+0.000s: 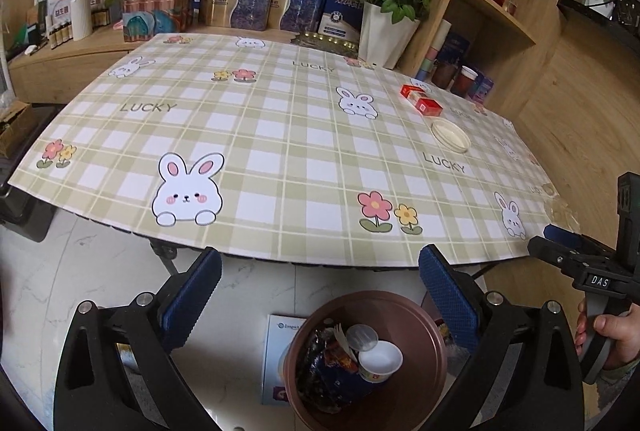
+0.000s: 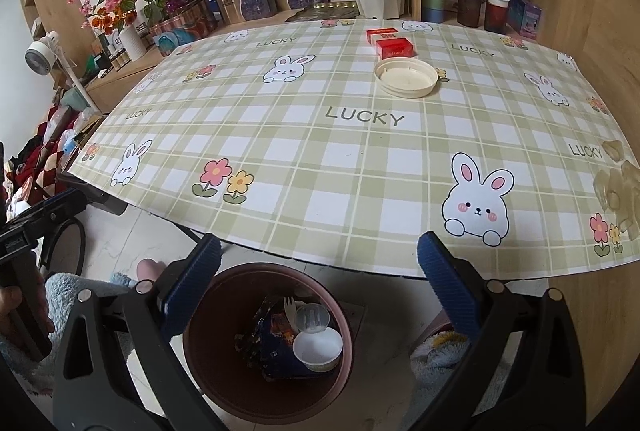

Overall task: Collect trash
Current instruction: 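Move both open grippers from the bin back to the table, then grasp the cream round lid with the right gripper while the left gripper grasps the red cigarette box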

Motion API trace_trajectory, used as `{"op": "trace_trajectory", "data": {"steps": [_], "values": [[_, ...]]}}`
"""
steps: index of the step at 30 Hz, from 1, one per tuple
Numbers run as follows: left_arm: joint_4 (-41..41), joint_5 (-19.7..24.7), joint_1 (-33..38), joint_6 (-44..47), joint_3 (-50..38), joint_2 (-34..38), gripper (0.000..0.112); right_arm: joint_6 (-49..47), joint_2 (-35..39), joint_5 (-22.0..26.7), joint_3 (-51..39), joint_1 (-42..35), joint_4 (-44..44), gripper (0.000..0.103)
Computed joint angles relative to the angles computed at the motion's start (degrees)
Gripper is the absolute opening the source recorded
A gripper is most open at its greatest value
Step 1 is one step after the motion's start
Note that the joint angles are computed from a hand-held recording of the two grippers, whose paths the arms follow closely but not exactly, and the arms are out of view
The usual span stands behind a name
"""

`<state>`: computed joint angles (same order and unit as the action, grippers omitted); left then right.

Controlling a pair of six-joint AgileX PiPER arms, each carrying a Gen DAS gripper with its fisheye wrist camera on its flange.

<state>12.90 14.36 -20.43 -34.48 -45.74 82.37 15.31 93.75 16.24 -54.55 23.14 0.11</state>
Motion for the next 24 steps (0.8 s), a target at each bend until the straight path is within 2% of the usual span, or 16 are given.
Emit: {"op": "trace_trajectory", "data": {"steps": [7, 13, 17, 24], "values": [[5.5, -0.1, 0.0, -4.0, -2.7, 3.5, 0.097, -6.9, 4.2, -0.2, -2.5, -3.1, 5.7, 0.097], [4.1, -0.4, 1.0, -2.6, -8.1, 8.9, 0.097, -9.0, 9.4, 1.7, -8.5, -5.9, 3.8, 0.097], [2.0, 0.3, 1.7, 0.0, -13.4, 13.4, 0.097, -12.1, 15.2, 3.9, -16.1, -8.8, 4.4, 0.097], [-2.8, 2.5, 2.7, 5.7, -24.1, 21.4, 0.097, -16.2, 30.0, 13.0, -38.9, -12.4, 4.7, 0.097]]}}
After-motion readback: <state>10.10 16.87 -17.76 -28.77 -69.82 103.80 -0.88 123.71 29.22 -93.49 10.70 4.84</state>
